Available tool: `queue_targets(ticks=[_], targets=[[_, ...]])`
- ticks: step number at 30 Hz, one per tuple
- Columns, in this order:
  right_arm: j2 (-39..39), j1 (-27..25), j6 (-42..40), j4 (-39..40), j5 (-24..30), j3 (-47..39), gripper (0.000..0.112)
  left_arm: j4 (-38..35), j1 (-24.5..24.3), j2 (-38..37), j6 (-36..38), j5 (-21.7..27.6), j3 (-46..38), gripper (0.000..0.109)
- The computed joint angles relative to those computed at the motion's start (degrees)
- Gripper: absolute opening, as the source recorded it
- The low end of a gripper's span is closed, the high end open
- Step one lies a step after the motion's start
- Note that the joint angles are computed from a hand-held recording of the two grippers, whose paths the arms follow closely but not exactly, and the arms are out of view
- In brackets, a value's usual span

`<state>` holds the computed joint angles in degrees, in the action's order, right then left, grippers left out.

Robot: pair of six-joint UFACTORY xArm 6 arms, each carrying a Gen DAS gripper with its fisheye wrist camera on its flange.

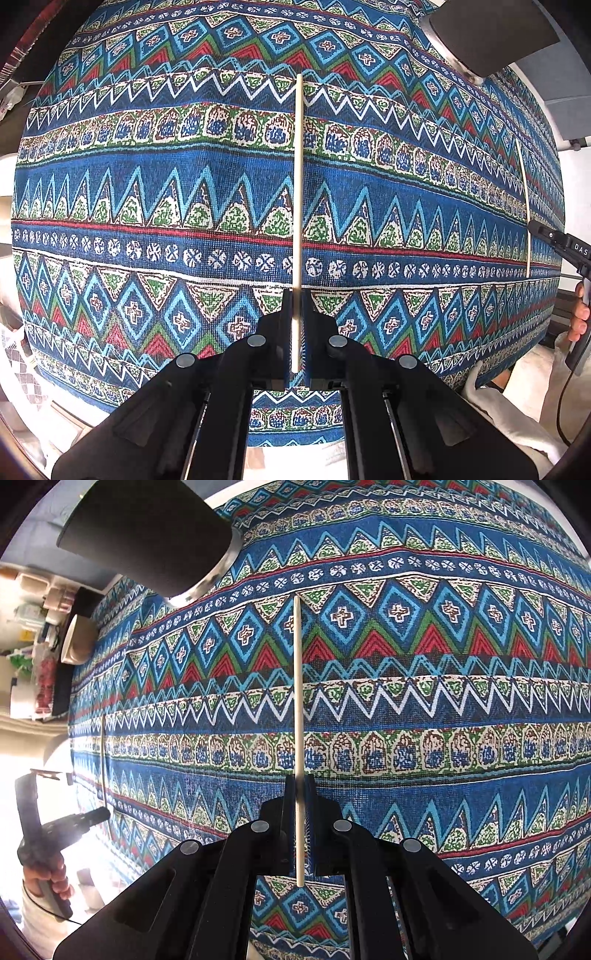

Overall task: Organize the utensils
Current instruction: 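Lift both held sticks upright and carry them over the black holder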

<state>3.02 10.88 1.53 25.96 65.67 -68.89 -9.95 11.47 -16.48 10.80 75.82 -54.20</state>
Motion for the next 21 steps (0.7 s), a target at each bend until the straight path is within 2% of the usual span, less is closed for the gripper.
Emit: queue_targets(ticks=[2, 10, 17, 18, 21], targets=[[-0.9, -1.5, -0.7, 0.2, 0.4, 0.0, 0.005, 2.3, -0.3, -2.0, 0.9, -0.1, 0.1, 0.004], [-2.0, -2.8, -0.7, -2.2, 0.0, -4.7, 0.005, -1.1, 0.3, -4.3, 4.0, 2.0, -7.4, 0.004], [-2.2, -2.8, 0.1, 3.0, -1.9, -9.6, 0.002, -5.1, -2.3, 4.4, 2.9, 1.4, -23.0, 0.004], [-1.7, -1.3, 1.7, 3.4, -3.3, -10.3, 0.002, -5.6, -2.3, 4.8, 3.1, 1.2, -24.4, 0.004], [-1.4, -0.8, 2.6, 4.0, -4.4, -11.9, 0.001, -6.9, -4.0, 8.3, 1.7, -0.4, -28.7, 0.005]])
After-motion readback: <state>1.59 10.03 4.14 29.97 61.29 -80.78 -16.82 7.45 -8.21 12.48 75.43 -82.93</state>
